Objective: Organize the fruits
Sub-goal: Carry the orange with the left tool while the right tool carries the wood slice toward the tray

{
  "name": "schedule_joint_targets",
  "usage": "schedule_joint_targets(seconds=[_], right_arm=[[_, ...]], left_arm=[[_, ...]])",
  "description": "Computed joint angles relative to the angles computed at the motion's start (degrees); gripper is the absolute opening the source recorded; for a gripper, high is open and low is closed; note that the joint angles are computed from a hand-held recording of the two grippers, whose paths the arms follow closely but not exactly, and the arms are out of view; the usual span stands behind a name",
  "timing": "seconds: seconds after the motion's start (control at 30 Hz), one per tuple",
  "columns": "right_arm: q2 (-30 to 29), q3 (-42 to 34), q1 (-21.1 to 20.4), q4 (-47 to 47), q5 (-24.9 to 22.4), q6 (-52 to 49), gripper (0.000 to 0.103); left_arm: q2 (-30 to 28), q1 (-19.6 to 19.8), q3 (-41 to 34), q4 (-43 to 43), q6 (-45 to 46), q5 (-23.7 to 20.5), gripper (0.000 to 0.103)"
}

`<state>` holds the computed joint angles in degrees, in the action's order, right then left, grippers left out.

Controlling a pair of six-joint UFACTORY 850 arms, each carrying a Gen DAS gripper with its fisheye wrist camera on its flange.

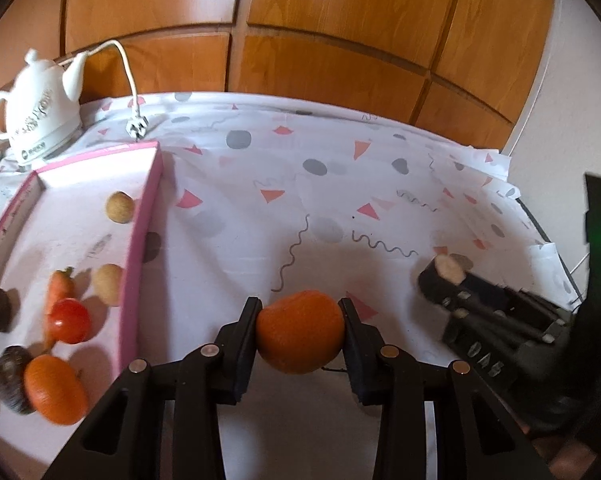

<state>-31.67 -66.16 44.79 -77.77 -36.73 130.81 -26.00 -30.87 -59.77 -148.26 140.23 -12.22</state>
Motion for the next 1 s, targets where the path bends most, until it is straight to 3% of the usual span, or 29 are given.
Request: schedule_joint_targets(seconds=[0.1, 0.27, 0.53, 0.77, 1.0], right_arm=[[-0.8, -0.8, 0.7, 0.0, 0.1, -0.6, 0.033], [-2.5, -1.7, 1.2, 0.0, -0.2, -0.7, 0.033], [-2.9, -2.2, 1.4, 0.8, -1.1, -2.5, 0.033], [-2.5, -4.2, 1.8, 0.7, -0.6, -4.6, 0.033], [-3.5, -9.9, 1.7, -7.4, 8.5, -4.4, 0.033]], left_arm=[[2.4, 0.1, 2.3, -6.5, 7.1, -1.3, 0.039], [5.0, 0.7, 4.6, -9.6, 10.9, -2.5, 0.039], [8.4, 3.6, 7.7, -9.7, 10.2, -3.1, 0.039], [10.2, 9.0, 9.3, -9.5, 7.6, -3.2, 0.039], [9.4, 14.5, 8.5, -13.4, 8.7, -2.2, 0.039]])
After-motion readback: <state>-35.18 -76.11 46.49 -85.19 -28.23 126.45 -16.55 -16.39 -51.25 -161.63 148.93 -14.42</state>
